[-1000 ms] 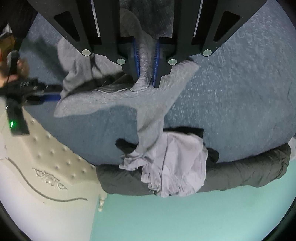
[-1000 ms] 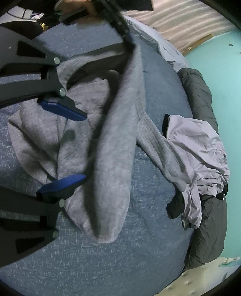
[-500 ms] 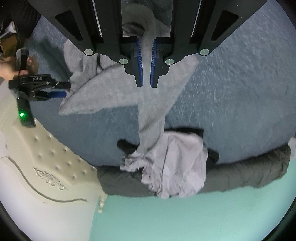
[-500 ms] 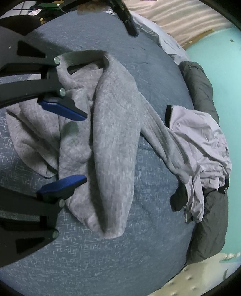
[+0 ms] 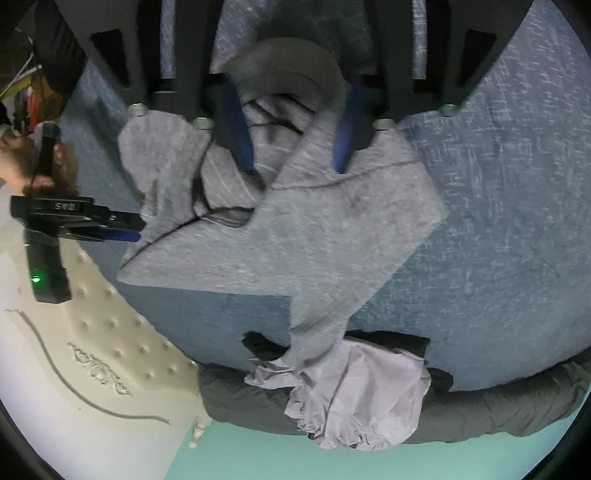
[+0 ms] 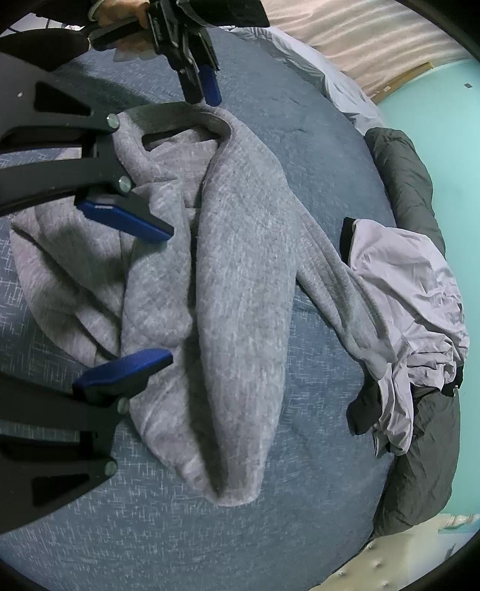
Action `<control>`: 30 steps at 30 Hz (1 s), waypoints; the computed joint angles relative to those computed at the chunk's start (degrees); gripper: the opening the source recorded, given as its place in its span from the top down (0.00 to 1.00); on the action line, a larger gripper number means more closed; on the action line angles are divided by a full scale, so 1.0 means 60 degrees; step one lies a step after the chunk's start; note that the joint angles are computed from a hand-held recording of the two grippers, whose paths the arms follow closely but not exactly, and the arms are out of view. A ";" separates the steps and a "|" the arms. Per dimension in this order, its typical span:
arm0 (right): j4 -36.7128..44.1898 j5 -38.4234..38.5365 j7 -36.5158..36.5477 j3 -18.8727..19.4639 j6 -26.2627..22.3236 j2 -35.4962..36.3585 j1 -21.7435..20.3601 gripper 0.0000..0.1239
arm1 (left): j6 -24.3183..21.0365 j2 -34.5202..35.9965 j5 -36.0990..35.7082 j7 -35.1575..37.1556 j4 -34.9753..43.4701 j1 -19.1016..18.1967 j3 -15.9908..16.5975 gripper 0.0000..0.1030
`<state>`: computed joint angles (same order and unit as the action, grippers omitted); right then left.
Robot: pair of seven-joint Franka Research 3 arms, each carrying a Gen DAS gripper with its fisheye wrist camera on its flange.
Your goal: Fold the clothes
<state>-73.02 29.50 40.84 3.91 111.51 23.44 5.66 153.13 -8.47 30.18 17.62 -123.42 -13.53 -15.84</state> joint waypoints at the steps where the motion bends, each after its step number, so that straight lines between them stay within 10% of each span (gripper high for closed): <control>1: -0.0014 -0.0006 -0.0015 -0.0002 -0.0001 -0.0004 -0.0005 0.50 | -0.0048 0.0028 -0.0002 0.0013 0.0031 -0.0008 -0.0009 0.50; 7: -0.0228 -0.0060 0.0041 -0.0011 0.0089 -0.0098 0.0040 0.50 | -0.0443 0.0405 -0.0084 0.0272 0.0362 -0.0077 0.0039 0.55; 10: -0.0287 -0.0089 0.0039 -0.0018 0.0086 -0.0122 0.0055 0.50 | -0.0504 0.0550 -0.0075 0.0368 0.0459 -0.0089 0.0101 0.89; 18: -0.0454 -0.0221 -0.0099 -0.0004 0.0091 -0.0136 0.0161 0.51 | -0.0640 0.0362 0.0246 0.0101 0.0530 0.0010 0.0183 0.94; 23: -0.0493 -0.0350 -0.0336 -0.0012 0.0032 -0.0197 0.0207 0.93 | -0.0984 0.0224 0.0245 0.0283 0.0788 0.0079 0.0174 0.94; 30: -0.0422 0.0541 -0.0873 0.0055 0.0357 -0.0669 -0.0133 0.96 | -0.1385 -0.0189 0.0372 0.0299 0.1065 0.0205 0.0124 0.95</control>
<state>-75.55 32.75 35.60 4.24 113.65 19.43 4.87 144.83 -9.61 32.42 19.42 -117.04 -12.30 -15.10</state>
